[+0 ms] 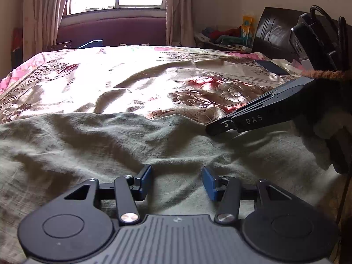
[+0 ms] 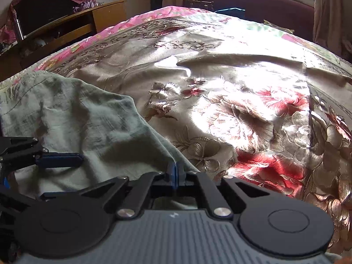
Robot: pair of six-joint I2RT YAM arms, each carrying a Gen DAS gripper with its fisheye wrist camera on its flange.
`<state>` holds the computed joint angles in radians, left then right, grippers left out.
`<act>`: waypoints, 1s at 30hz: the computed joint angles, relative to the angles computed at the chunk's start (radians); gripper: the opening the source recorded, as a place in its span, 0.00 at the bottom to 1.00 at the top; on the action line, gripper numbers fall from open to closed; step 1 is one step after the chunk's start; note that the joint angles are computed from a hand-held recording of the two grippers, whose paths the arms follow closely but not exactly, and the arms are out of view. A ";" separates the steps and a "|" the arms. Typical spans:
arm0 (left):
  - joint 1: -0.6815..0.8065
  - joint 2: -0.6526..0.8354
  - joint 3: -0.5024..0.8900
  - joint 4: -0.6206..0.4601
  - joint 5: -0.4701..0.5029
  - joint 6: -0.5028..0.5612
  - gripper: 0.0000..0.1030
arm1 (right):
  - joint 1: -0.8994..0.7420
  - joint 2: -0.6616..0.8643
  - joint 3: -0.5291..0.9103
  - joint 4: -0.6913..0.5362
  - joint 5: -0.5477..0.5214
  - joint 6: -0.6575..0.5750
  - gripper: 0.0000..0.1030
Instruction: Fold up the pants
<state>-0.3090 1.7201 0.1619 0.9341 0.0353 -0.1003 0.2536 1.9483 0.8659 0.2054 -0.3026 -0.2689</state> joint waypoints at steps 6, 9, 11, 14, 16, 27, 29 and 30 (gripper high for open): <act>-0.016 0.018 0.000 0.007 -0.008 0.010 0.65 | -0.024 0.055 0.069 0.008 0.043 0.101 0.00; -0.050 0.019 0.003 -0.010 -0.049 0.034 0.67 | 0.012 0.046 0.080 -0.020 0.088 0.067 0.06; -0.046 0.008 0.003 -0.025 -0.042 0.034 0.68 | 0.009 0.017 0.078 -0.003 0.041 0.114 0.08; -0.047 -0.015 -0.001 -0.055 -0.038 0.029 0.68 | 0.004 0.052 0.174 -0.047 -0.096 0.195 0.11; -0.065 -0.030 -0.002 -0.077 -0.065 0.036 0.69 | 0.006 0.161 0.337 -0.170 -0.215 0.225 0.24; -0.017 -0.017 -0.005 -0.067 0.013 0.038 0.76 | -0.004 0.452 0.758 -0.520 -0.502 0.146 0.14; -0.013 -0.009 -0.002 -0.061 0.019 0.042 0.77 | 0.000 0.451 0.747 -0.479 -0.503 0.186 0.03; -0.014 -0.004 -0.003 -0.056 0.016 0.044 0.77 | 0.005 0.446 0.726 -0.429 -0.496 0.218 0.03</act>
<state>-0.3231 1.7157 0.1593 0.8778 0.0516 -0.0564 0.2584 2.3943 1.5915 -0.2239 -0.7991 -0.0505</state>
